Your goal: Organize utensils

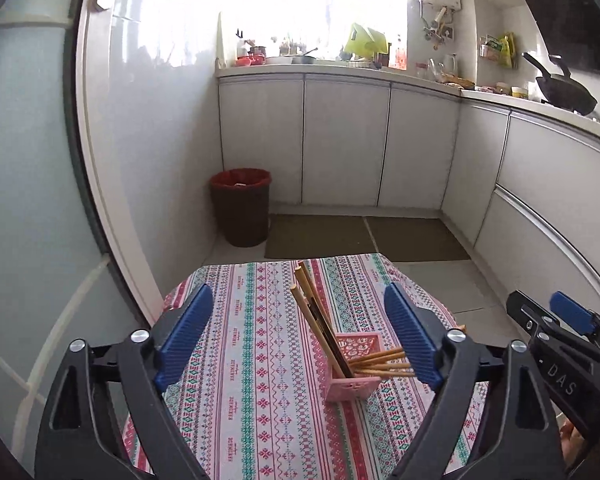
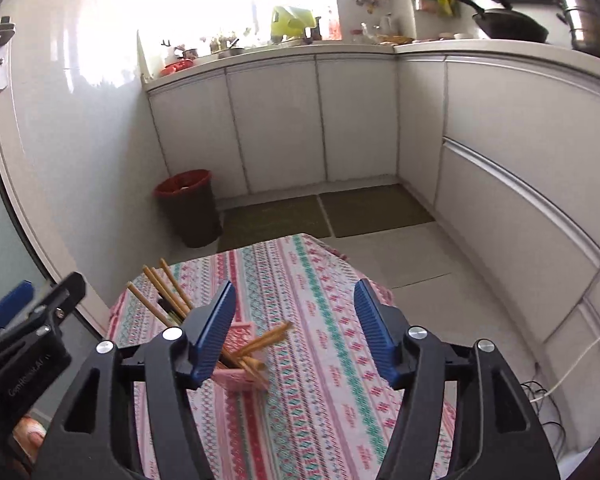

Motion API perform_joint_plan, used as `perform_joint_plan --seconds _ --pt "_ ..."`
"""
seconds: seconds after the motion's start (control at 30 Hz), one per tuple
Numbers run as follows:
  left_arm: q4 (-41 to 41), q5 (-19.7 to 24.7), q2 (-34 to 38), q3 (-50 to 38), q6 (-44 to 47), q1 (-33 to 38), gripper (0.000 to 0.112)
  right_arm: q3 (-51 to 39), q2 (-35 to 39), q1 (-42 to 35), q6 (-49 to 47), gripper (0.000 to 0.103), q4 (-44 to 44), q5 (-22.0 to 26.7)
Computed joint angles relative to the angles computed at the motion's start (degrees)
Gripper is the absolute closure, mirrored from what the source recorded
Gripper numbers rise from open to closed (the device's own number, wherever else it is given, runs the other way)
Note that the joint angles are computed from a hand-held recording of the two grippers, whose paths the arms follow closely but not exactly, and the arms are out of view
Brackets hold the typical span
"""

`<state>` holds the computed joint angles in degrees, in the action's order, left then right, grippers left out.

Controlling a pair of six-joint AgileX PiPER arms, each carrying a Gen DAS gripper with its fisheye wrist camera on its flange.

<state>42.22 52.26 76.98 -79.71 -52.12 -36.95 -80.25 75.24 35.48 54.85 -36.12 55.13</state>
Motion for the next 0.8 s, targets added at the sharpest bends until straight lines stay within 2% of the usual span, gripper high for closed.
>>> perform_joint_plan --seconds 0.07,0.27,0.5,0.8 --pt "2.05 2.00 -0.80 1.32 -2.64 -2.28 0.021 2.59 -2.31 0.34 2.28 0.025 -0.86 0.56" --pt "5.30 5.34 -1.93 3.93 -7.46 -6.75 0.017 7.25 -6.81 1.50 5.44 0.009 -1.95 2.72" --pt "8.45 8.55 -2.70 5.05 -10.96 -11.68 0.017 10.90 -10.77 3.68 9.60 0.007 -2.70 5.74" --pt "13.16 15.16 -3.10 5.97 -16.00 -19.21 0.016 13.98 -15.09 9.26 15.62 0.007 -7.24 10.86"
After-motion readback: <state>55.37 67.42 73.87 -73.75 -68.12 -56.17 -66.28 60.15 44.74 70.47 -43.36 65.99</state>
